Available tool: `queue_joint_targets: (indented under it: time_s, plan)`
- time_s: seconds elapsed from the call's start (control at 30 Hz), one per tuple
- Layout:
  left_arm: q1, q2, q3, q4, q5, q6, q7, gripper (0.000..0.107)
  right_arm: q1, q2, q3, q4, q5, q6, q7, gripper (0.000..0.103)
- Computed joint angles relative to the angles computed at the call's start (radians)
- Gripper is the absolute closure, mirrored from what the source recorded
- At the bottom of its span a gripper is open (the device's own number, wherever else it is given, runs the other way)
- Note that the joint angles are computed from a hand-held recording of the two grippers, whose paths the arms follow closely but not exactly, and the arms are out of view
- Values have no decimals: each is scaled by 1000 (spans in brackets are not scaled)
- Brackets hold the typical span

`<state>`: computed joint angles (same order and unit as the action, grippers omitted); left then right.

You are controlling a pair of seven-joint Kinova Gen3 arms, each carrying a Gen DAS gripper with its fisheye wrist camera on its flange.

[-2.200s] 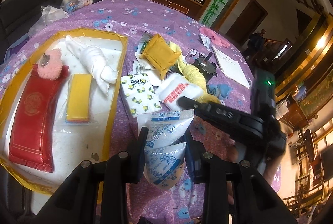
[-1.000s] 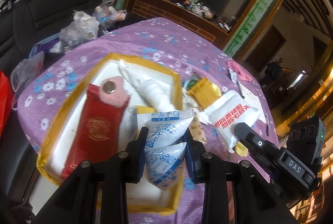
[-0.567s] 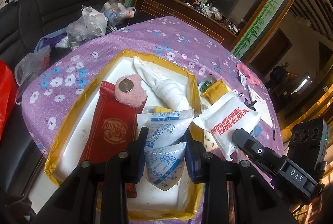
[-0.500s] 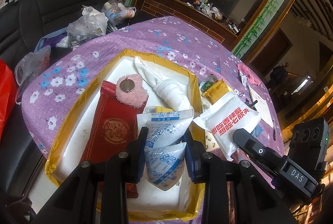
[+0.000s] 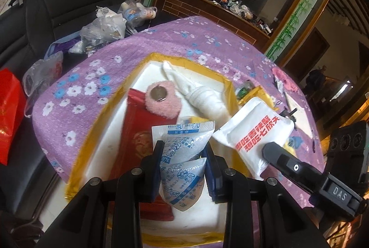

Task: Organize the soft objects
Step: 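Lower the tissue packets and white paper into the tray and open both tools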

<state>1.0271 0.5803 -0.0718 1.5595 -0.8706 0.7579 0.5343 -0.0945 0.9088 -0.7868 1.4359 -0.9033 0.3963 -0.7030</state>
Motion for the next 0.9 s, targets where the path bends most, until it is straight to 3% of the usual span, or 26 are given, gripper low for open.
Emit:
queue_joint_targets:
  time_s: [0.27, 0.37, 0.43, 0.57, 0.63, 0.73, 0.9]
  plan:
    - [-30, 19, 20, -6, 72, 16, -34, 73, -176, -27, 211, -97, 104, 113, -207, 89]
    - [-37, 23, 20, -9, 97, 11, -54, 61, -207, -27, 262, -119, 136, 153, -288, 85]
    - [-30, 24, 12, -14, 104, 15, -56, 47, -181, -21, 233, -114, 138, 167, -273, 79]
    - [-9, 35, 2, -45, 105, 65, -53, 36, -119, -35, 168, -58, 107, 165, -164, 51]
    - [-1, 43, 4, -71, 107, 109, -60, 31, -112, -61, 171, -23, 101, 154, -125, 49]
    - [4, 62, 16, -124, 117, 190, -89, 29, -67, -54, 144, -7, 83, 210, -55, 49]
    - [16, 69, 19, -155, 98, 193, -88, 29, -21, -134, 147, 99, 31, 161, 74, 49]
